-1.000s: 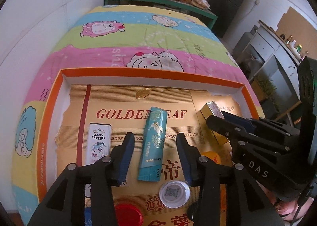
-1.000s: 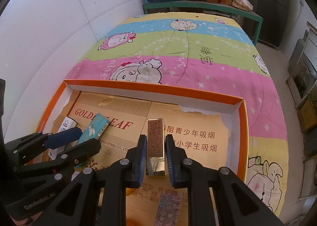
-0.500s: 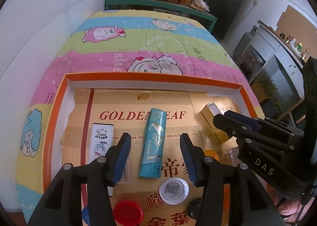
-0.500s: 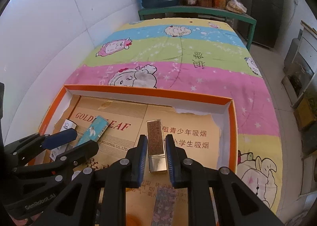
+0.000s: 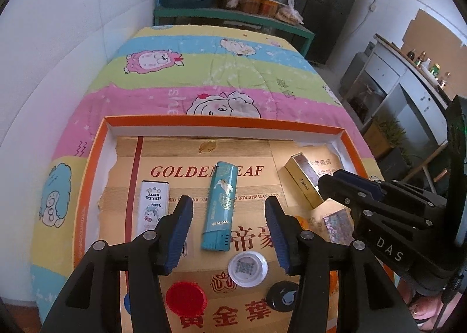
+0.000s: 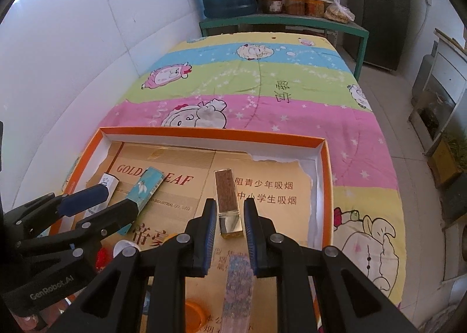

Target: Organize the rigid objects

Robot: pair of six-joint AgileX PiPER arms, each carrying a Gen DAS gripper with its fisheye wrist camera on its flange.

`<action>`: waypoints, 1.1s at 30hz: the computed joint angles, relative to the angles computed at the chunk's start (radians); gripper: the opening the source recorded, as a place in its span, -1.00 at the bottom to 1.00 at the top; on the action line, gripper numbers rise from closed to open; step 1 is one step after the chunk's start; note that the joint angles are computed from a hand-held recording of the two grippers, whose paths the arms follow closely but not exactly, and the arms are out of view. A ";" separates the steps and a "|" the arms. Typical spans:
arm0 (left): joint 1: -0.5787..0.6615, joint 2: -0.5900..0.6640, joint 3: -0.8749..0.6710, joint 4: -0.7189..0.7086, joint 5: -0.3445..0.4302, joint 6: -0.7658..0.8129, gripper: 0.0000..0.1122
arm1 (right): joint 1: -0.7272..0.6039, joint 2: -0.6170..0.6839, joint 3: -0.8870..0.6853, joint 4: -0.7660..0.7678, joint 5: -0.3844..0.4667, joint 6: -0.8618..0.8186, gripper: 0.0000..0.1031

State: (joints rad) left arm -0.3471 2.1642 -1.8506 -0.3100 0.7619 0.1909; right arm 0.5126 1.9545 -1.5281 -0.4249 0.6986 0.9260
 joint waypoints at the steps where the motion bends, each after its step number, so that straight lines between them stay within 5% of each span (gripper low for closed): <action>1: 0.000 -0.007 0.010 -0.002 -0.004 0.002 -0.05 | 0.004 -0.004 0.003 -0.008 0.002 0.010 -0.63; 33: 0.033 -0.334 0.408 -0.120 -0.140 0.155 -0.06 | 0.212 -0.184 0.146 -0.221 0.115 0.348 -0.63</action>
